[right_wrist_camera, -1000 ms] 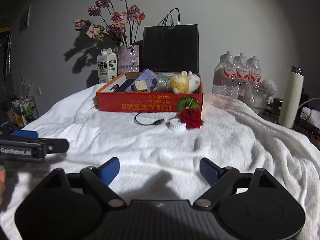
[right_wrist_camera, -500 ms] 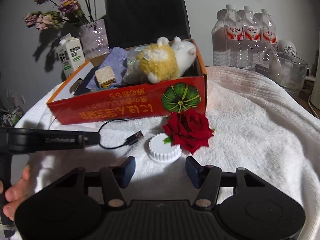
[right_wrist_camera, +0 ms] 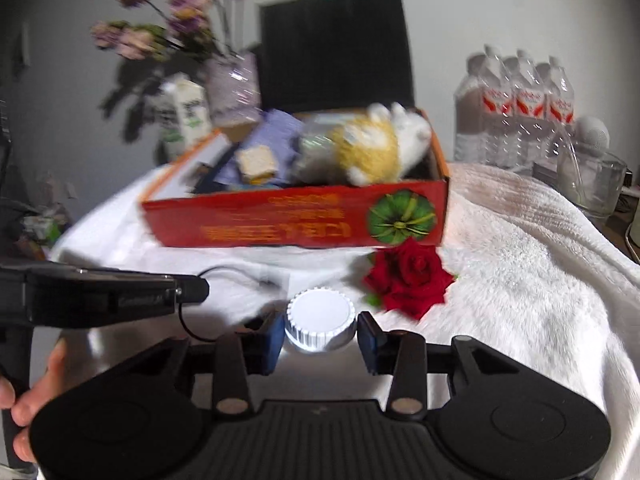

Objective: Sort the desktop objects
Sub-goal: 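Grasp the white round cap with the right gripper while the left grasps the black cable, then carry the white cap and black cable into the orange box and release both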

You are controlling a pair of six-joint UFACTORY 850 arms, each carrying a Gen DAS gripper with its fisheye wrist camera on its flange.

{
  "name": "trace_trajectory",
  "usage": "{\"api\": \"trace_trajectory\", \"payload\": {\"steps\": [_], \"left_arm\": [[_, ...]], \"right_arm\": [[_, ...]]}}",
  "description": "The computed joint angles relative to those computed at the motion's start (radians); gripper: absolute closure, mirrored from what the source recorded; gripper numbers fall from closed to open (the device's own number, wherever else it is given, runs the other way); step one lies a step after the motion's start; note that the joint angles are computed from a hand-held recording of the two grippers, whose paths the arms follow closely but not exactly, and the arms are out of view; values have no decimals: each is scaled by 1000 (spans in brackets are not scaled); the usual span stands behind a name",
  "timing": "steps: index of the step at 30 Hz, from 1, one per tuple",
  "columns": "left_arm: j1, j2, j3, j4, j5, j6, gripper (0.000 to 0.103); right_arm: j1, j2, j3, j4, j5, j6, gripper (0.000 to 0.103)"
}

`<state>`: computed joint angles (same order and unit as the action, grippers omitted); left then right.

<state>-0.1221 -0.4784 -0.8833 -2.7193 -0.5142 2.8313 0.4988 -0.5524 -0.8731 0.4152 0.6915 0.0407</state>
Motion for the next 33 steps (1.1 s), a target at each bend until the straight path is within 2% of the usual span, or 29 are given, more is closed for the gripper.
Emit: {"api": "trace_trajectory", "payload": {"steps": [3, 6, 10, 12, 19, 23, 26, 29, 33], "left_arm": [[41, 118, 140, 27, -83, -38, 99], [93, 226, 254, 111, -137, -141, 100], [146, 348, 371, 219, -163, -243, 100], [155, 401, 423, 224, -168, -229, 100], [191, 487, 502, 298, -214, -257, 100], [216, 485, 493, 343, -240, -292, 100], [229, 451, 433, 422, -238, -350, 100], [228, 417, 343, 453, -227, -372, 100], [216, 323, 157, 536, -213, -459, 100]], "right_arm": [[54, 74, 93, -4, 59, 12, 65], [108, 138, 181, -19, 121, 55, 65], [207, 201, 267, 88, 174, 8, 65], [251, 226, 294, 143, 180, -31, 65], [348, 296, 355, 253, 240, -97, 65], [358, 309, 357, 267, 250, -112, 65], [338, 311, 351, 241, 238, -102, 65], [289, 317, 329, 192, 215, -118, 65], [183, 323, 266, 65, 181, -119, 65]]}}
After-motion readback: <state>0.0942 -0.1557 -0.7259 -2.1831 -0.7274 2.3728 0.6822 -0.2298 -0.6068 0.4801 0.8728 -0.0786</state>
